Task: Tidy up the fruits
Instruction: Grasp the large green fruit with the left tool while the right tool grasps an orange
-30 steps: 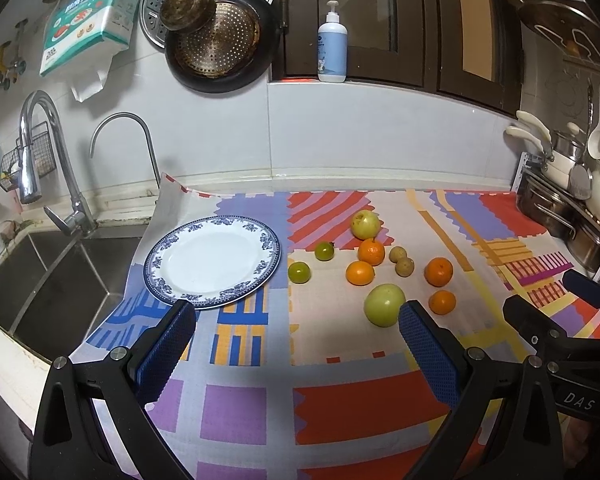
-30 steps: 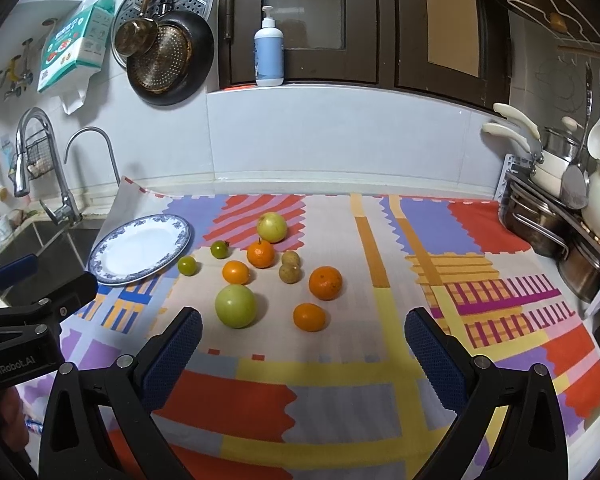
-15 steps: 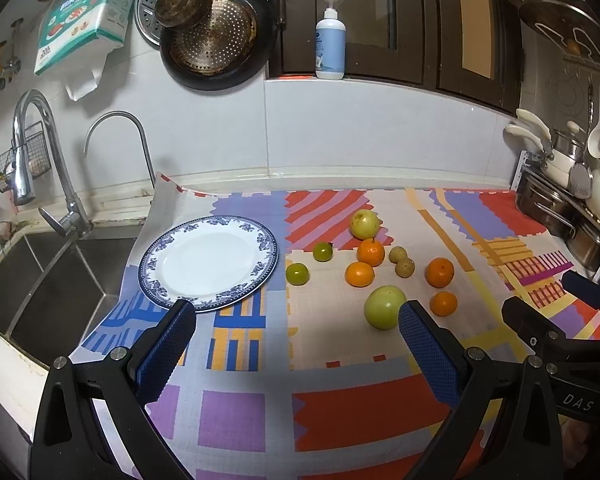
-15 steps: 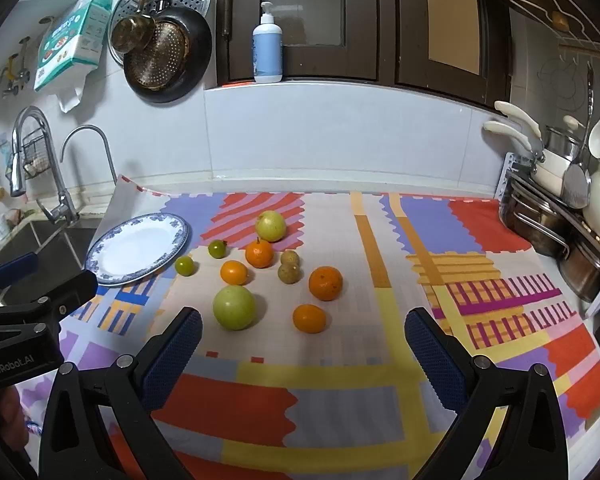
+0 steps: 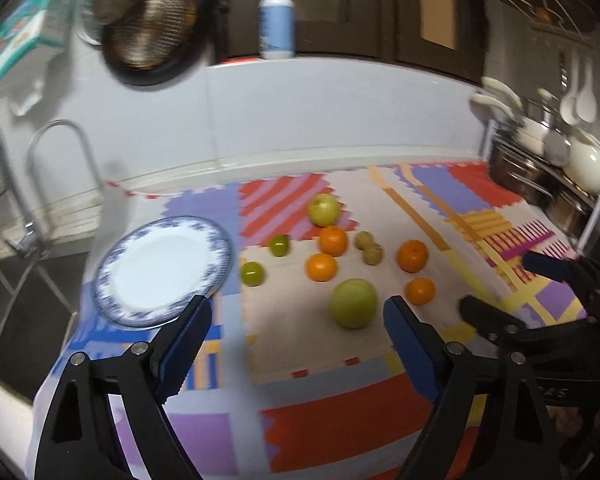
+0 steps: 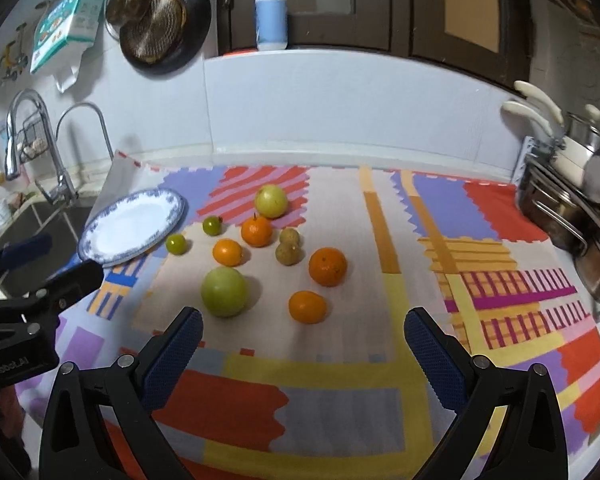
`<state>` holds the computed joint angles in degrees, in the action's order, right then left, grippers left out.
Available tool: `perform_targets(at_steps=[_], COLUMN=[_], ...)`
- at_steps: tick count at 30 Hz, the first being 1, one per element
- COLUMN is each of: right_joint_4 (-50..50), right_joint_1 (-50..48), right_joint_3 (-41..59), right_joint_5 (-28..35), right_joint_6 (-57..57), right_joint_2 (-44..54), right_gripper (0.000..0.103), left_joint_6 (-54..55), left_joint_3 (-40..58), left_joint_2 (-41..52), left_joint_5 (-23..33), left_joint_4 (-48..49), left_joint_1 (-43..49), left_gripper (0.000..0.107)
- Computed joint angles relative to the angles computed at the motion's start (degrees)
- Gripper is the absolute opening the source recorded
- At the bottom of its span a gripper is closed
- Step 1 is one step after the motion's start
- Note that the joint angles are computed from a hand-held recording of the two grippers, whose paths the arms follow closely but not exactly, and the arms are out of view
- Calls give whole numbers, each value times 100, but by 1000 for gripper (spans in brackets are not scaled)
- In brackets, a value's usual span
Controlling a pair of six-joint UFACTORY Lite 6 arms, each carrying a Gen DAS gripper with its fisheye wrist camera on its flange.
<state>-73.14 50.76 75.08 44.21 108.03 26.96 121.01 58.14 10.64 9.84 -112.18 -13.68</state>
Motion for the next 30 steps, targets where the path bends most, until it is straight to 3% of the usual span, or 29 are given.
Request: perform_targets(at_steps=[6,11,14,21,28,30], right_joint_4=[80,587,1204,2172,2875,3146], right_joint_1=[-556,-1192,-1488,-1833,-1975,-2005], right_joint_3=[93,349,642,1021,1349,1440], right_joint_5=[-729,-1688,-2051,-2445,-2611,-2653], right_joint_6=[-780,-1809,-2704,-3914,-4750,-5014], right_joint_2=[190,521,841,1281,1587,1672], right_gripper=[94,81,73,64,53,50], left_joint_6=[-1969,-4127,-5034,-6677,-7359,-7441], left_joint_3=[1095,2085,2620,3859,4576,4681], left_joint_2=[1122,2017,2459,3454,4067,4165], left_joint_5=[161,288,457,1062,1558,1605], left_joint_4=[2402,4825,5796,7368,7805,7831], left_joint_1=[-262,-456,-520,-588,-526,-512], left_gripper=[85,80,79,68,61,54])
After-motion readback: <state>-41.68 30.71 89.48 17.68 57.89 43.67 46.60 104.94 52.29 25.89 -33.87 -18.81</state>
